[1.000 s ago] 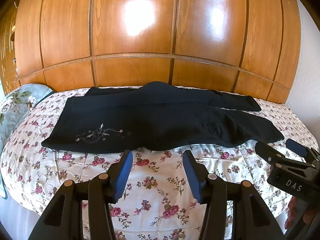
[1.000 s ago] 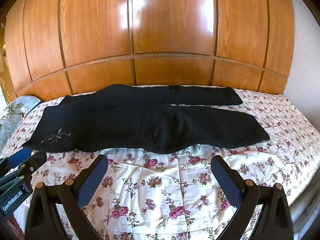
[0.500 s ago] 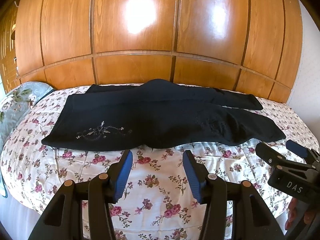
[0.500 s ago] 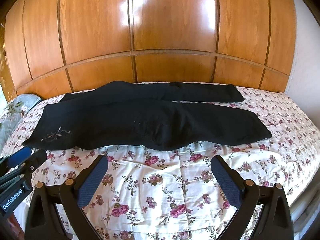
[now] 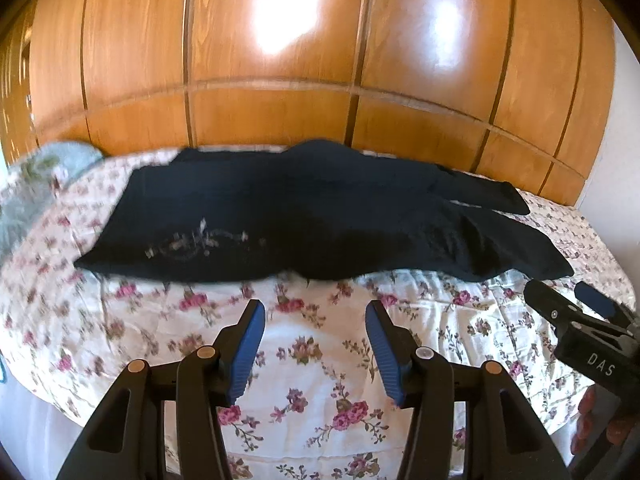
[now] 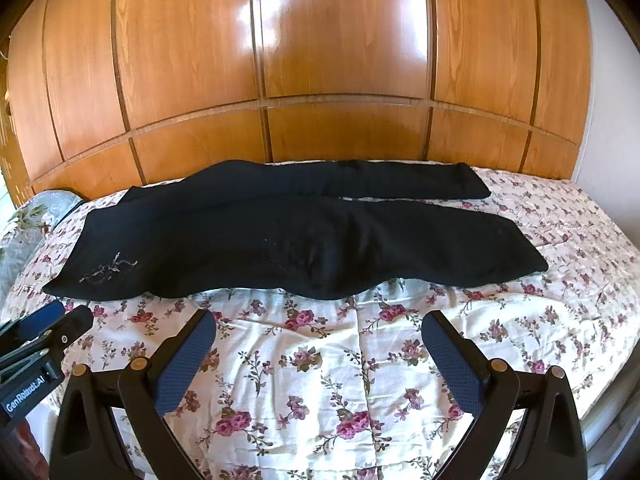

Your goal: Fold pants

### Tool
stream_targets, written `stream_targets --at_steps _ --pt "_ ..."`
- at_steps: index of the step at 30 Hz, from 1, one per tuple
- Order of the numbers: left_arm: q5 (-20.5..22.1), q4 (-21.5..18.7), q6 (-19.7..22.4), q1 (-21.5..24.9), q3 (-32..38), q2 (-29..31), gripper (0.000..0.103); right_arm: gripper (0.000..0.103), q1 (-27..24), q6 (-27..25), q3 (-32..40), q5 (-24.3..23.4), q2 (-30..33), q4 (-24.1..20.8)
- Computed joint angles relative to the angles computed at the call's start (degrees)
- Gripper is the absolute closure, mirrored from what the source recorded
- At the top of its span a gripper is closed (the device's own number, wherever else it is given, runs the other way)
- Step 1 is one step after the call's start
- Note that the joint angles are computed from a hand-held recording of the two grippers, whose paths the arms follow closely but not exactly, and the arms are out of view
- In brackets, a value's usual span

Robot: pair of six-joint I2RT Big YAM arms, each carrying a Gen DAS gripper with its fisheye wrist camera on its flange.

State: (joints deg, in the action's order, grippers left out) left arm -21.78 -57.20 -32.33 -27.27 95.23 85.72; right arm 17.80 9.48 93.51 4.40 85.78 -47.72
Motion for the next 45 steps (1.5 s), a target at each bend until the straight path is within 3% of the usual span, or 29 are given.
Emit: stream_targets --at_steps 3,6,15,20,23,26,30,33,36,39,41,43,45 --pt "9.14 3.87 -3.34 3.08 -3.79 -1.62 0.05 0.0 -1.76 2.67 -0.8 -4.57 0.31 0.86" --pt "15.57 7.12 -7.27 5.72 -7.12 -2.72 0.05 0.0 -4.34 7.14 -2.02 -9.83 0.75 2.34" --pt "22.3 15.04 -10.51 12.7 -14.65 -5.53 0.049 0.01 -12.78 15.9 -3.7 -19.78 3.58 7.1" --pt "25.65 21.72 -17.25 19.17 -19.53 -7.42 0.048 0.012 -18.43 23.21 -3.31 -24.88 6.43 10.87" --pt "25.47 25.08 -21.12 22.53 -21.18 -7.57 0.048 0.016 -21.17 28.66 -2.14 -26.81 8.7 11.57" --pt "25.21 27.5 -22.05 24.72 -21.81 -7.2 0.048 0.024 -23.41 35.47 -2.34 -30.09 10.26 15.85" --pt "26.48 29.68 -21.72 26.93 -21.51 -5.78 0.047 0.029 -23.87 36.24 -0.19 -30.13 12.18 16.67" --pt "28.34 33.07 -23.75 28.26 -22.76 -4.72 0.047 0.036 -23.83 36.03 2.25 -29.35 14.31 16.41" --pt "29.21 35.38 -22.14 29.04 -23.38 -4.42 0.047 0.045 -24.11 36.84 4.86 -29.8 16.83 16.49" --pt "29.76 37.14 -21.55 29.3 -22.96 -3.28 0.047 0.062 -24.18 36.62 6.29 -29.6 18.35 16.29" --pt "29.74 38.33 -21.47 29.52 -23.17 -3.18 0.047 0.081 -24.34 36.16 6.42 -29.36 18.91 16.42" --pt "29.4 38.33 -21.54 29.69 -22.86 -2.77 0.048 0.09 -24.8 36.61 5.46 -30.18 19.06 18.24" --pt "28.83 38.33 -21.82 29.78 -22.84 -2.65 0.05 0.09 -25.11 36.9 4.2 -31.32 18.68 20.36"
